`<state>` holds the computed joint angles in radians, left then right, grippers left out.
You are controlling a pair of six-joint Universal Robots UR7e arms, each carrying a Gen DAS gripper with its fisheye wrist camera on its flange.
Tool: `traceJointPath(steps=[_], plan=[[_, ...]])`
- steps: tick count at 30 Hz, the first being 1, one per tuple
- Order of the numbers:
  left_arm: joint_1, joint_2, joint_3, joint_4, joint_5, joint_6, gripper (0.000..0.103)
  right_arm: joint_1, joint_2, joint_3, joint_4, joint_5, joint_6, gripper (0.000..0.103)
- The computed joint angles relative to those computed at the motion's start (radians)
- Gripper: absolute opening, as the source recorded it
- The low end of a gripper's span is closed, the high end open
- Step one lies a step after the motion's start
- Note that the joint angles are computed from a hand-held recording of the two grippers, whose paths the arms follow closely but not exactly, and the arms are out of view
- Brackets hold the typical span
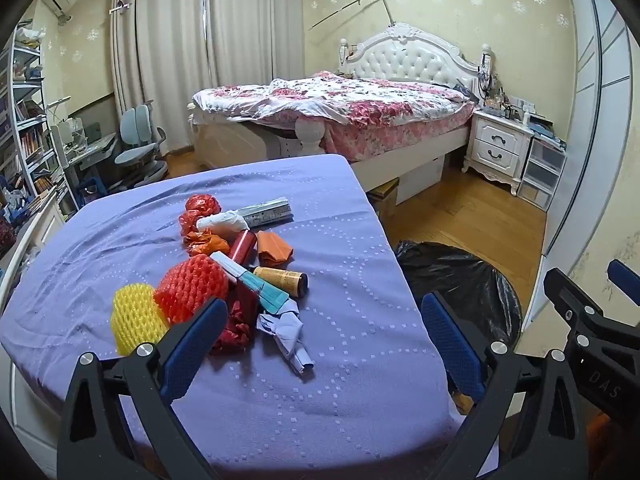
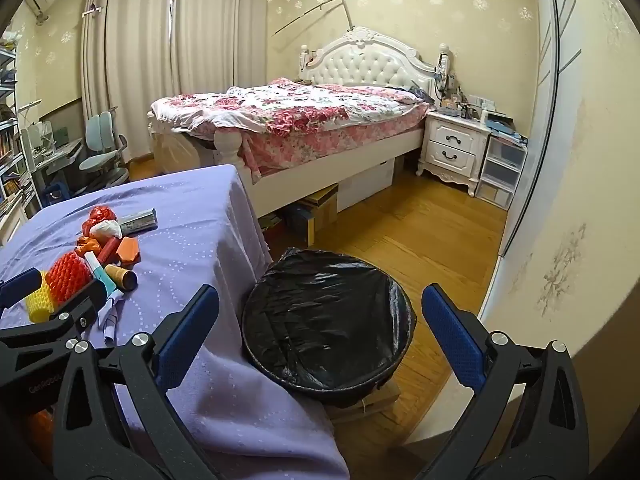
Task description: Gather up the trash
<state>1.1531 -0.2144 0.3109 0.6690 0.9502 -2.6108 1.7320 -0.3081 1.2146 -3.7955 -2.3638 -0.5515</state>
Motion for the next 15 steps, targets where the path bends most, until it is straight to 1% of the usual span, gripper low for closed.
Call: traceJointPath(steps=[3,8,12,13,14,15], plan=[[0.000,-0.009,0.019,-0.017,0.001,0.005,0.097,0.000,-0.001,0.003,-0.001,-0.003,-0.002,0.099],[0.001,-0.008,0.015,-0.013,0.002,0.002,0.097,-0.002,-0.004,0.009,-0.005,-0.002,-0.003,0.099],[0.005,0.005,-0.023,0.010,0.005,0.004,0.097,-0.002,-0.005,0.011,-0.006,-0.002,-0.002,0.099],[0.007,0.001,-0.017,0.002,0.007,0.007,0.097,-0.002,-0.006,0.012,-0.005,-0.001,-0.001,0.099],[0.004,-0.026,0.031,-0.013,0.005,0.005,0.097,-0.002,-0.007,0.013,-0.004,-0.001,0.000,0.099],[0.005,-0.030,0.039,-0.018,0.006,0.006,0.097,-0.002,-0.007,0.014,-0.005,0.000,0.001,0.099]])
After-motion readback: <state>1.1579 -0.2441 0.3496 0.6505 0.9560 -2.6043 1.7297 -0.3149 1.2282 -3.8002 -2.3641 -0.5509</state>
